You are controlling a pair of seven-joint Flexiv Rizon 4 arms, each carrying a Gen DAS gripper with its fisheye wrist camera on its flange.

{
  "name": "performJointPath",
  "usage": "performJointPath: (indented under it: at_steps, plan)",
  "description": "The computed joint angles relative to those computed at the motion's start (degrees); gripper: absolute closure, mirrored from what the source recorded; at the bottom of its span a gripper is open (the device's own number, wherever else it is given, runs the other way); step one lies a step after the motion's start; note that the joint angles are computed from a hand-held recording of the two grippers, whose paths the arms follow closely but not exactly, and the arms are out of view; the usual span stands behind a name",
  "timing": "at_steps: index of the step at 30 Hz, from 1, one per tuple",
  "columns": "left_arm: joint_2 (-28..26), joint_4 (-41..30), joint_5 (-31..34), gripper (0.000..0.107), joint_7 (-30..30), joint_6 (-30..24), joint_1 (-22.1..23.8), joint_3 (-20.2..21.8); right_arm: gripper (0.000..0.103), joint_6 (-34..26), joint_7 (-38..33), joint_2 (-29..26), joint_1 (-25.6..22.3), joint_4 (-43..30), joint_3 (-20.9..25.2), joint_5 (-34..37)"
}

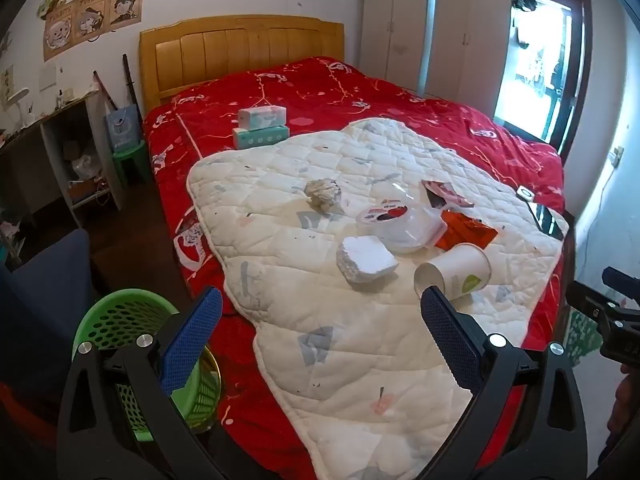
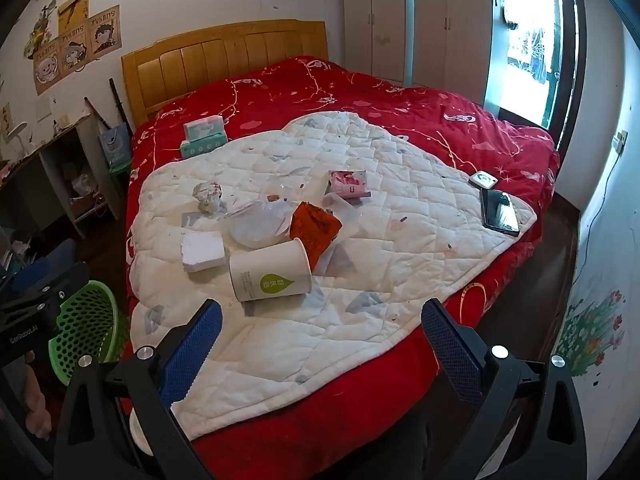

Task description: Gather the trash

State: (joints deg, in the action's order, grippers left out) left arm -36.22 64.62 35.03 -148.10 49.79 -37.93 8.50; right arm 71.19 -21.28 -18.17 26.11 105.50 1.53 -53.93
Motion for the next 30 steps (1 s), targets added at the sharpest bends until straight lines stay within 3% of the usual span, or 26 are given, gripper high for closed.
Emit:
performJointPath:
  at_steps: [30]
  plan:
    - [-0.01, -0.23, 0.24, 0.009, -0.65, -0.49, -0.14, -0.06, 0.006, 0.31, 0.1, -0.19, 0.03, -0.39, -0.12, -0.19]
